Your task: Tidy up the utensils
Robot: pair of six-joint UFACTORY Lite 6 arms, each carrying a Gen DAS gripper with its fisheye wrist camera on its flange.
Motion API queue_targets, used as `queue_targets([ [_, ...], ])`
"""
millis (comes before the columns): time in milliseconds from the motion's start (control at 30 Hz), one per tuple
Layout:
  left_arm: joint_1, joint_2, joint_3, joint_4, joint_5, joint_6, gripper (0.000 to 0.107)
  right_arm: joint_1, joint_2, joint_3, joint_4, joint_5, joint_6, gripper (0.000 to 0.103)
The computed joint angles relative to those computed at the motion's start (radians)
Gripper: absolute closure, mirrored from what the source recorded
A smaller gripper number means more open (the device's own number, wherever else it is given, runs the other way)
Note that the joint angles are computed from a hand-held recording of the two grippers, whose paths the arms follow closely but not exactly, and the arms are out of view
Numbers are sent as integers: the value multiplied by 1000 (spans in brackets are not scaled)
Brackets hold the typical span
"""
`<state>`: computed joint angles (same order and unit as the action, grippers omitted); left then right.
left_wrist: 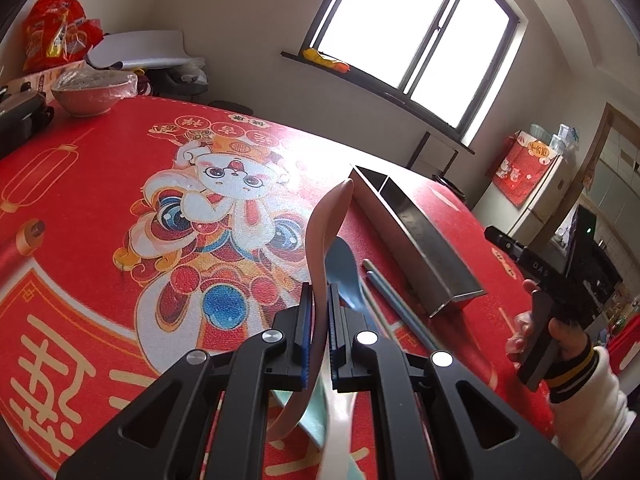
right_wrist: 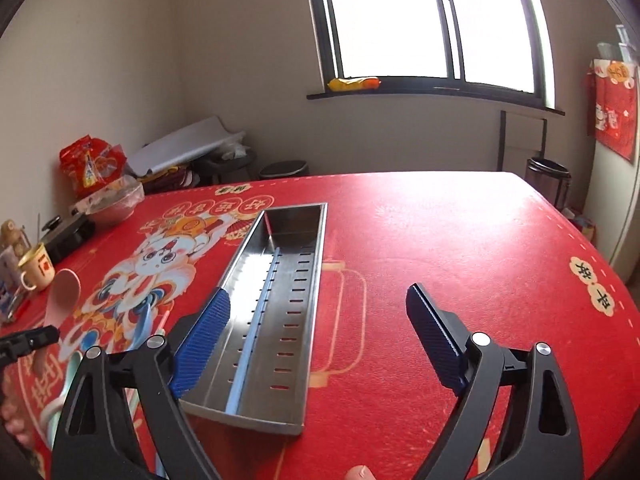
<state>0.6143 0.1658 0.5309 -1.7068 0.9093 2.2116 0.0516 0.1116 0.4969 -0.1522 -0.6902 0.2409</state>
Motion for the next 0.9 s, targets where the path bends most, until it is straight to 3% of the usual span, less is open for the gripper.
queue_targets([
  [167,-103,-130,-25,6,-65,-160,100,-49,55,58,-58,32,51,15],
  [300,-297,-162,8,-40,-168,-302,100,-83,75,67,-138,27,122,15],
  [400,-481,-119,81,-122,-261,-378,100,-130,80,68,-270,28,231,15],
  [567,-735,61,306,-221,-407,-513,100,-158,91,66,-207,79,209,15],
  [900,-897,459,825,227,-568,-1189,100,-306,154,116,-432,73,461,15],
])
